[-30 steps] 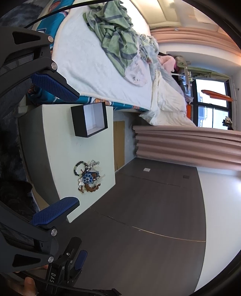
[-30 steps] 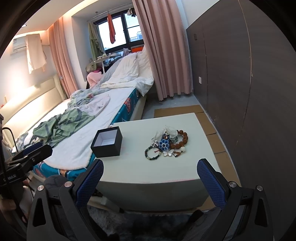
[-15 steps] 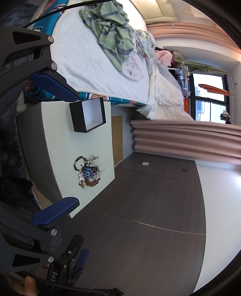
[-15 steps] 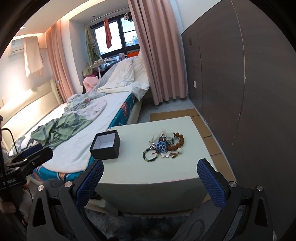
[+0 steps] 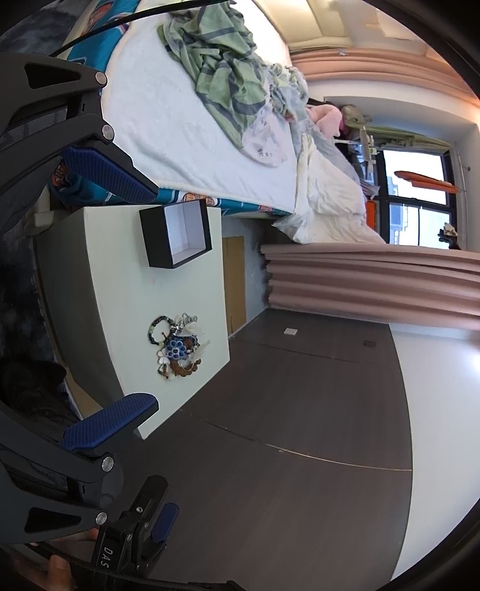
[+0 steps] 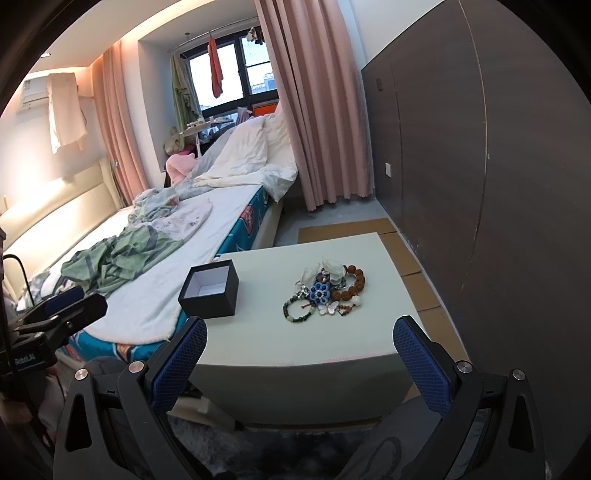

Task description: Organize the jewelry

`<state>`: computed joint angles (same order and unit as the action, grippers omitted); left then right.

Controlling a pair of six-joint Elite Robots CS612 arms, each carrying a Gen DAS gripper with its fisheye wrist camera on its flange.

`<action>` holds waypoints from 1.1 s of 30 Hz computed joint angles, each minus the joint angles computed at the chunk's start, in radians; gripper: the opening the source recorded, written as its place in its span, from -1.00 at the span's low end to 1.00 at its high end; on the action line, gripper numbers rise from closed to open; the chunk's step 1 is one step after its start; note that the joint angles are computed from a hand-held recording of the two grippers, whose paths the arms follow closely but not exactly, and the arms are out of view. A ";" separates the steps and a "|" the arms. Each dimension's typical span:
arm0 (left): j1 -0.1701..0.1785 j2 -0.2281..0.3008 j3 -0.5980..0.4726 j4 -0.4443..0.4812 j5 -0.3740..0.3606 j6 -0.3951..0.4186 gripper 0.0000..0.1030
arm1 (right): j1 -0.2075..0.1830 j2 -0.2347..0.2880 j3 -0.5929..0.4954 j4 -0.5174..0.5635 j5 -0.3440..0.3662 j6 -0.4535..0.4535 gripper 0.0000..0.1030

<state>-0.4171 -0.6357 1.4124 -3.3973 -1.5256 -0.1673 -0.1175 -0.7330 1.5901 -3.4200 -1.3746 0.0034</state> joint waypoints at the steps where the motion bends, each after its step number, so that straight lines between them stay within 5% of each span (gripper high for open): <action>1: -0.001 -0.001 0.001 -0.001 0.008 0.004 0.99 | -0.001 0.001 0.000 -0.002 0.001 0.000 0.98; 21: 0.002 0.012 -0.023 0.012 0.002 -0.014 0.99 | 0.005 0.004 -0.011 -0.003 -0.034 -0.020 0.98; 33: 0.015 0.077 -0.172 0.156 -0.041 0.006 0.99 | 0.002 0.047 -0.108 0.079 -0.050 -0.008 0.98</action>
